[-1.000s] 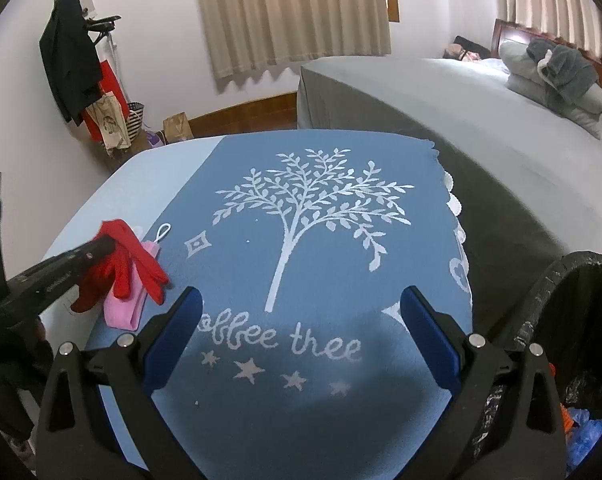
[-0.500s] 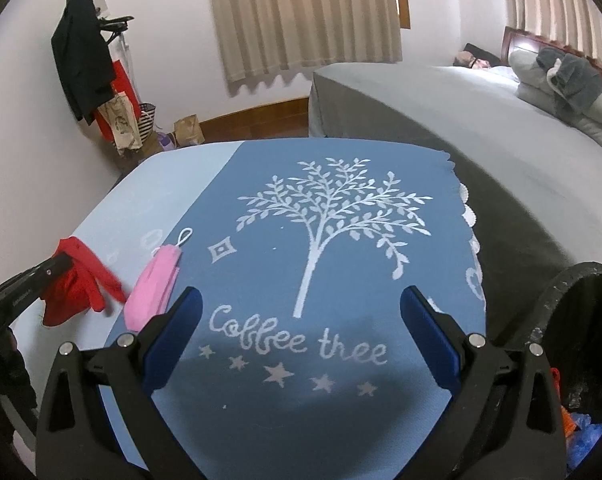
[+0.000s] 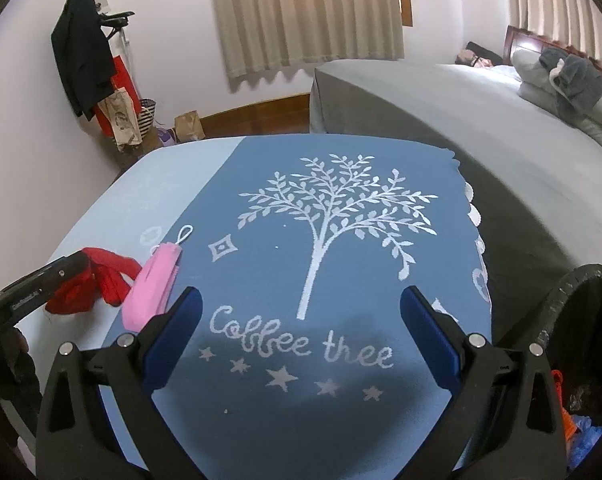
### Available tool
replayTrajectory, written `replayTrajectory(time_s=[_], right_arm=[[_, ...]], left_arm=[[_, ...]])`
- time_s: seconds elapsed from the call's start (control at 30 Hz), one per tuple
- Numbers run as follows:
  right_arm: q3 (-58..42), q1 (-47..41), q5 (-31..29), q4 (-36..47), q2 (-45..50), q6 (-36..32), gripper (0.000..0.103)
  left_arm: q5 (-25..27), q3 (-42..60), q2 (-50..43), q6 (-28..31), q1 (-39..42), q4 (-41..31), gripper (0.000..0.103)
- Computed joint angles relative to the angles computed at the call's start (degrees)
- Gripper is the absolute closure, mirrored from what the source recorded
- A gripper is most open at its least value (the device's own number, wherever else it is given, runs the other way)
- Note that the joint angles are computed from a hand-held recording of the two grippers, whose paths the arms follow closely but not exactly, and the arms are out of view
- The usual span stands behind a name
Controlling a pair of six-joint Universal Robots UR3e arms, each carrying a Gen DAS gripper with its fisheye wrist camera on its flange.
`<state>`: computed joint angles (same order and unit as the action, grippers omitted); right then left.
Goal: Collect trash
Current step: 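Lift the red glove with the left gripper while the right approaches the pink mesh bag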
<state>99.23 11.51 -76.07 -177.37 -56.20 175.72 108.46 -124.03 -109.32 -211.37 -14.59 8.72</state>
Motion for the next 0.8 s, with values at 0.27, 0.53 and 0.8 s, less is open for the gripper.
replayTrajectory(time_s=[0.27, 0.53, 0.8], right_arm=[[0.2, 0.1, 0.2, 0.1, 0.4, -0.3, 0.007], [-0.5, 0.4, 0.1, 0.4, 0.8, -0.4, 0.007], [-2.5, 2.0, -0.5, 1.5, 1.9, 0.3, 0.007]], left_arm=[[0.6, 4.7, -3.8, -0.4, 0.7, -2.3, 0.029], [-2.1, 6.0, -6.3, 0.3, 2.0, -4.2, 0.032], [-2.8, 4.8, -5.7, 0.0, 3.0, -4.0, 0.089]])
